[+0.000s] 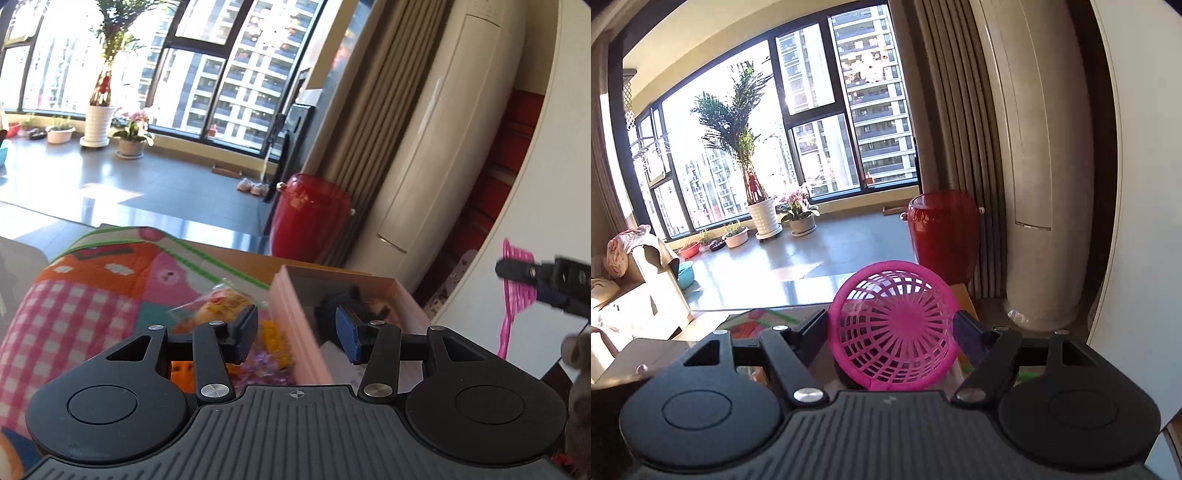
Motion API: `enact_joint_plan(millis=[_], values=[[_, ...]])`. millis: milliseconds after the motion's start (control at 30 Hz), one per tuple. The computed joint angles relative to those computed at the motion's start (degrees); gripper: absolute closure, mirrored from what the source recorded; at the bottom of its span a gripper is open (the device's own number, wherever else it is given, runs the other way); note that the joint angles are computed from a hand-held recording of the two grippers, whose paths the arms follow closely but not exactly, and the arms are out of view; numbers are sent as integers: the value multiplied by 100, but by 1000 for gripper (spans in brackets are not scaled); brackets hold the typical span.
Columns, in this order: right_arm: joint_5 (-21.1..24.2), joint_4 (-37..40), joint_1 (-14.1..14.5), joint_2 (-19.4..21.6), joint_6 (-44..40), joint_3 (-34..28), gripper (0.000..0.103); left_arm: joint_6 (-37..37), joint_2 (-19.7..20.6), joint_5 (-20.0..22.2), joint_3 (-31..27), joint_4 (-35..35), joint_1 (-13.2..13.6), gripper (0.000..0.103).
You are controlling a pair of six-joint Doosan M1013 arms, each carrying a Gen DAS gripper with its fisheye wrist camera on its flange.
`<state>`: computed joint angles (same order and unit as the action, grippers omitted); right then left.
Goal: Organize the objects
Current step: 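Carry the power strip into the box with the left gripper while the right carries the pink basket there, then grasp the quail-egg snack bag with the right gripper and lift it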
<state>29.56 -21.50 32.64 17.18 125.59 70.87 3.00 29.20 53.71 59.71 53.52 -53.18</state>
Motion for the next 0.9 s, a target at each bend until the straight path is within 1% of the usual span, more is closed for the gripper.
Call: enact_joint_plan(millis=[100, 133, 167, 200, 233, 267, 300, 333, 367, 433, 467, 533, 600, 700, 733, 800, 900], values=[[237, -572, 56, 449, -20, -610, 29, 37, -186, 150, 299, -203, 49, 52], [399, -720, 83, 600, -117, -810, 29, 39, -229, 176, 377, -296, 72, 52], [627, -646, 87, 765, -350, -1042, 29, 54, -249, 178, 427, -400, 96, 52], [847, -339, 59, 914, -732, -1256, 28, 94, -280, 151, 489, -516, 121, 52], [1070, 173, 5, 1060, -1268, -1462, 24, 179, -304, 110, 542, -664, 151, 52], [1258, 496, -28, 1153, -1564, -1572, 20, 269, -322, 53, 593, -809, 168, 52], [1380, 584, -47, 1215, -1602, -1628, 16, 402, -336, -25, 635, -969, 181, 52], [1422, 552, -59, 1233, -1519, -1615, 16, 633, -333, -141, 647, -1153, 201, 52], [1376, 502, -66, 1177, -1391, -1489, 16, 898, -330, -304, 671, -1326, 217, 52], [1209, 452, -93, 1056, -1136, -1248, 8, 1298, -292, -549, 674, -1623, 239, 52], [1082, 293, -68, 919, -855, -1006, 6, 1311, -267, -612, 660, -1675, 239, 52], [843, 95, -27, 713, -659, -618, 4, 1139, -160, -627, 557, -1691, 263, 52], [595, -376, 84, 496, -337, -211, 3, 1050, -22, -494, 391, -1648, 289, 52], [195, -907, 195, 198, -21, 345, 0, 1253, 255, -71, -15, -1805, 329, 52], [139, -1037, 225, 155, 75, 447, 0, 1427, 349, 52, -154, -1952, 351, 51], [55, -1327, 277, 102, 279, 610, 0, 1424, 438, 114, -246, -1875, 346, 46], [40, -2079, 349, 80, 862, 793, 0, 1440, 444, 141, -251, -1815, 320, 46]])
